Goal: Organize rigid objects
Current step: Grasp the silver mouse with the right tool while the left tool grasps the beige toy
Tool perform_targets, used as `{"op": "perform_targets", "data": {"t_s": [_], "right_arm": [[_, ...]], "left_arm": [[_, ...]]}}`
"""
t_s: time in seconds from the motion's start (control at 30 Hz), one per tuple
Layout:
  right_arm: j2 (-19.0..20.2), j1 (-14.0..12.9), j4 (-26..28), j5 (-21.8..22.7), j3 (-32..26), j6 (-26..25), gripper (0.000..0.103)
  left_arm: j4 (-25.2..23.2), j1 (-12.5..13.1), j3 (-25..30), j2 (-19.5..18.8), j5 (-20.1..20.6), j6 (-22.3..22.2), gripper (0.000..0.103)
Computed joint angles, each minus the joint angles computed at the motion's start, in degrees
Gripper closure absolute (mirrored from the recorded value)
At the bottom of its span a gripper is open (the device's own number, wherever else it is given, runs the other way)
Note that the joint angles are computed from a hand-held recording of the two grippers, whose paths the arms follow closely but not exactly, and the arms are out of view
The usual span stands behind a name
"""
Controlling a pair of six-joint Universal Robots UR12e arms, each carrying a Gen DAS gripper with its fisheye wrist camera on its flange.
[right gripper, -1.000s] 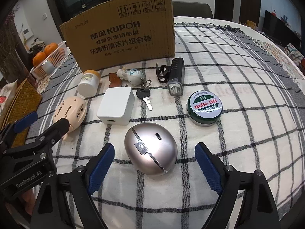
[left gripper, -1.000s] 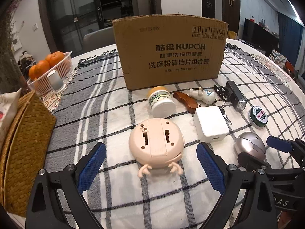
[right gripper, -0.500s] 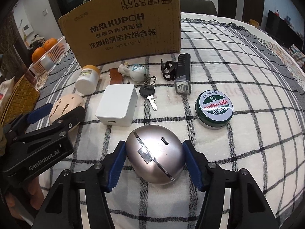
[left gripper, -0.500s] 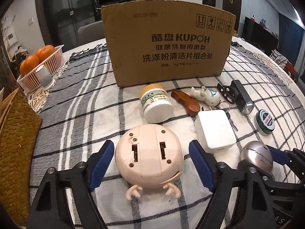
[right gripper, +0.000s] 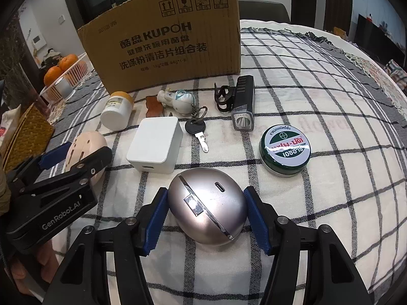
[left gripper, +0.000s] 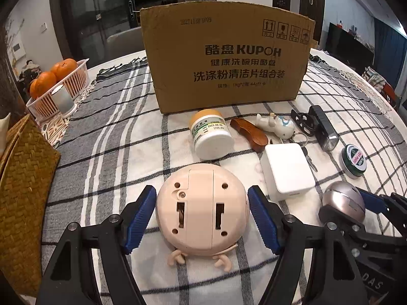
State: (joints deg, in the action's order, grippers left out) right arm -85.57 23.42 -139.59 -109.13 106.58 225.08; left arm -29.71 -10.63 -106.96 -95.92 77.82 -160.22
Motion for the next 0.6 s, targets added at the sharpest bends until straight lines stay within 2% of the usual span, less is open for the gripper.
{"op": "perform_targets", "data": {"t_s": [0.6], "right_arm": [[-1.35,0.38,-5.6,-1.03,0.68,-2.78,0.042]], "left_arm": [[-1.21,0.91,-0.88,3.85,0.34,-3.52,0.03]]}}
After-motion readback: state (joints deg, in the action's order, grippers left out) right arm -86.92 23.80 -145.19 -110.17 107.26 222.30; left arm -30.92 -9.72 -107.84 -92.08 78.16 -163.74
